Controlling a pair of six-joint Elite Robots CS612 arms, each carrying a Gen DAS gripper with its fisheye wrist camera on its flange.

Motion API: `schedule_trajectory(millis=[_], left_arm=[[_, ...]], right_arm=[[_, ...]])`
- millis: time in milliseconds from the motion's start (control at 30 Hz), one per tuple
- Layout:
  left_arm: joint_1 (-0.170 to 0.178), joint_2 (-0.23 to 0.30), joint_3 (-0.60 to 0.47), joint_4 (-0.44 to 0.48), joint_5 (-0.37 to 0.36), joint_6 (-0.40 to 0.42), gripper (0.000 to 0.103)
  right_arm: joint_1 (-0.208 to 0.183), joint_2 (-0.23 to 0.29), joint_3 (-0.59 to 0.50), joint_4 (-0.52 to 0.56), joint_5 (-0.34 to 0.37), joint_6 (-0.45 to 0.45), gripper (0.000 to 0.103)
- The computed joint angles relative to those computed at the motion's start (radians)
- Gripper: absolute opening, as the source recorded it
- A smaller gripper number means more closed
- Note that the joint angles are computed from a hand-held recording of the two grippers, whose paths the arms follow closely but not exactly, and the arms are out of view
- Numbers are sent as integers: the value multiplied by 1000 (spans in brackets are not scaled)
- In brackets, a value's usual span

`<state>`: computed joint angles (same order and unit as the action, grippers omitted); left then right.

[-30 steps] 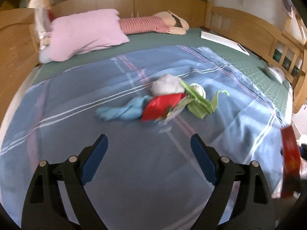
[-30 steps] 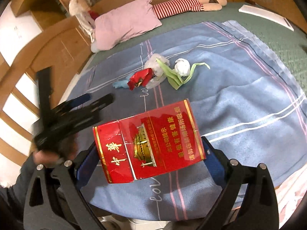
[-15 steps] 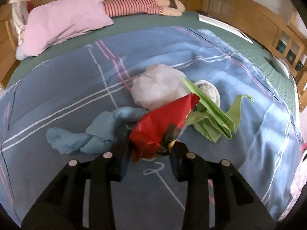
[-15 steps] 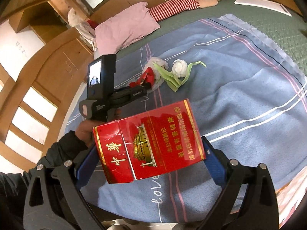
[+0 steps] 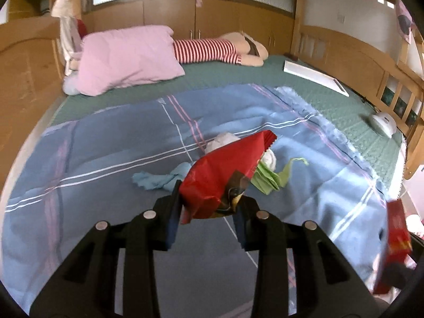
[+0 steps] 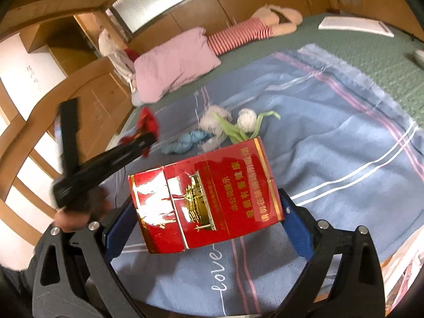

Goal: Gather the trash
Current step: 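Carry the red chip bag and cigarette box over the trash bag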

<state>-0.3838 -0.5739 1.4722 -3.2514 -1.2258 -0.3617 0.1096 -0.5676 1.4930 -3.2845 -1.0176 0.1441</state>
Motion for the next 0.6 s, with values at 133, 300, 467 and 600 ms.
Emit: schedule_trajectory(millis=[133, 300, 467, 600], left_arm=[[-29, -64, 101, -55, 29, -31, 36], [-76, -121, 187, -107, 57, -40, 36], [-134, -140, 216, -155, 18, -3, 37], [-180, -143, 218, -184, -37, 24, 37]], right_arm=[[-12, -24, 48, -51, 2, 51, 96], [-31, -94, 174, -139, -73, 74, 96], [-67, -169, 324, -277, -176, 132, 96], [-94, -227, 443, -383, -272, 150, 96]])
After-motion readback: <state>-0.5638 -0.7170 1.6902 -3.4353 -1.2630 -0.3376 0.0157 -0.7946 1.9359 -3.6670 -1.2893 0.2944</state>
